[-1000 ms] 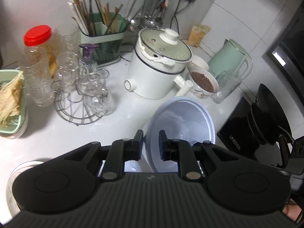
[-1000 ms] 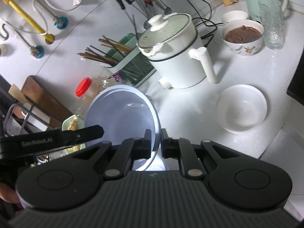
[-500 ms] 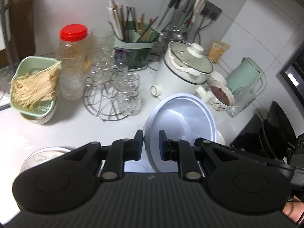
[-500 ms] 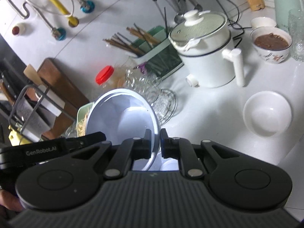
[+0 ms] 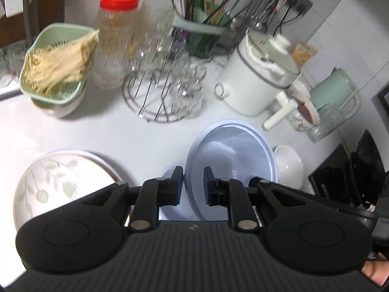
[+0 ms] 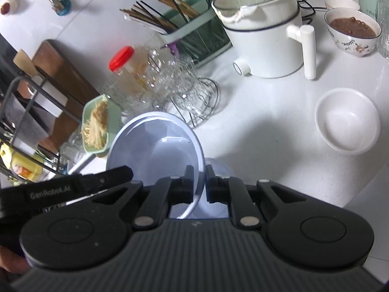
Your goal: Organize plates and bowls
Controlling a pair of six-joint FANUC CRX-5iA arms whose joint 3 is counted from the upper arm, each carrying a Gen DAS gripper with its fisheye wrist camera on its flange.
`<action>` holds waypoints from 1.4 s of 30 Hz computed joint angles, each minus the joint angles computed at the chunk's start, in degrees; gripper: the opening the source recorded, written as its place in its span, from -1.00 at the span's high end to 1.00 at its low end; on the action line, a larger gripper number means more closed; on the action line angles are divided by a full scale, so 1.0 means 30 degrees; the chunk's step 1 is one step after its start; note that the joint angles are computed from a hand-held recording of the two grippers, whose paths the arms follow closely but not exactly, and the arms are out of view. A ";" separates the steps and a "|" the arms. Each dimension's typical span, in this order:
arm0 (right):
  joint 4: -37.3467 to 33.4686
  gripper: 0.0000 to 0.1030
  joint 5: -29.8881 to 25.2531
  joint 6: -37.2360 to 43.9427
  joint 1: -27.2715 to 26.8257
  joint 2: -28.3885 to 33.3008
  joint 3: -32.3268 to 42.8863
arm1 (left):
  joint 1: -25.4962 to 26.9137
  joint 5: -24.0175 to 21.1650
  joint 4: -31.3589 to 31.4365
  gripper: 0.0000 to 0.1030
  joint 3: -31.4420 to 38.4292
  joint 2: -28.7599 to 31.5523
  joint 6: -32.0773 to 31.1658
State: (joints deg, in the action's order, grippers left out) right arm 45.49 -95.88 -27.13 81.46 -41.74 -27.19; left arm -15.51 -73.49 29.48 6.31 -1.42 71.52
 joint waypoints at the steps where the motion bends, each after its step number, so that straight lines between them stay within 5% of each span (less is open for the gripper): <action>1: -0.0267 0.77 0.0175 0.0160 -0.0258 0.0065 0.0001 | -0.0003 -0.0051 -0.0131 0.63 -0.0119 0.0016 0.0113; 19: -0.2298 0.72 0.2433 0.0513 -0.2617 0.0147 -0.1470 | -0.0614 -0.0980 -0.1648 0.62 0.0377 0.1994 -0.0083; 25: -0.1825 0.40 0.2233 0.0185 -0.2531 0.0302 -0.1514 | -0.0252 -0.0246 -0.1395 0.13 0.0247 0.1775 -0.0438; 42: 0.1837 0.36 -0.2075 -0.0864 0.0312 0.1760 0.0440 | 0.0141 -0.1133 -0.0200 0.11 0.2475 0.1243 -0.1841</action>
State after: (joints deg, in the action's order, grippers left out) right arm 51.00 -102.10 -29.73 82.39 -36.46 -25.87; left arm -15.09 -76.88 28.88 13.74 2.30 65.99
